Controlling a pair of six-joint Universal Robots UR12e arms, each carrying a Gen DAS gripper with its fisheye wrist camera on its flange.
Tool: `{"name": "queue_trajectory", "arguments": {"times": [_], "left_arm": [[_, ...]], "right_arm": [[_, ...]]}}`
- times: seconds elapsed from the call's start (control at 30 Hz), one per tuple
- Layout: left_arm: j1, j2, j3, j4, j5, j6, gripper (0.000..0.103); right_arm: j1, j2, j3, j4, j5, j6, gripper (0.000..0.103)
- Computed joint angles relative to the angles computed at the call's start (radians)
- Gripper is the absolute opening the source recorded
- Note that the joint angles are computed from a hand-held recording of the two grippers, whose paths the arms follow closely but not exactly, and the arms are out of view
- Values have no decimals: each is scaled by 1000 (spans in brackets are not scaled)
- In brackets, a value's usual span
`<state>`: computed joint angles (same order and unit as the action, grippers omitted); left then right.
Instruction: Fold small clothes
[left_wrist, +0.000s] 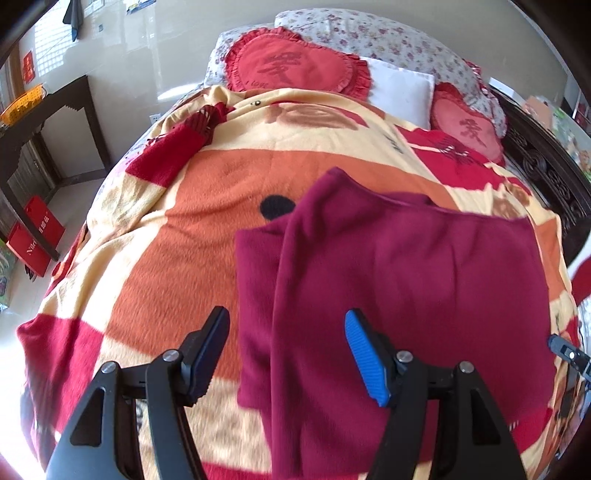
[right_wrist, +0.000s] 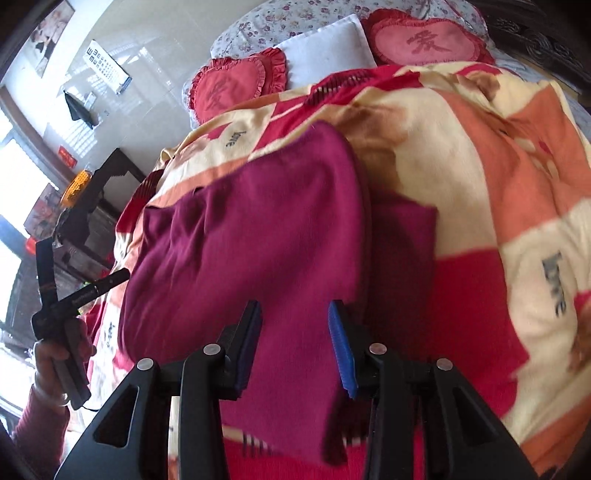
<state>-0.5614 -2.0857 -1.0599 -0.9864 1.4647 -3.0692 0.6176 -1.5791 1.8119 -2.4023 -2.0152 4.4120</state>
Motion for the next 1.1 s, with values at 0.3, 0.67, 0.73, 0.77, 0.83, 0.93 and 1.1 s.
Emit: {"name": "queue_trajectory", "arguments": {"times": [0.3,0.67,0.73,0.77,0.83,0.93,1.1], "left_arm": [[51,108,-166,52,-102,46,69],[58,118,-205,-34,-192,111,60],[56,117,-207,-32,-194,118,55],[56,115,-205,-38,-201,121,49],[58,112,-200,-53,-221,125,38],[54,107,-194,-57,-217,144,25],[58,108,-188,-67,-212,158,10]], "right_arm": [[43,-18,20,33,-23,71,19],[56,-21,49,-9,-25,70,21],[56,-20,48,-18,-22,60,21],[57,-19,49,-28,-25,54,21],[60,-16,47,-49,-30,40,21],[56,-5,40,-53,-5,5,21],[49,8,38,-56,20,2,0]]}}
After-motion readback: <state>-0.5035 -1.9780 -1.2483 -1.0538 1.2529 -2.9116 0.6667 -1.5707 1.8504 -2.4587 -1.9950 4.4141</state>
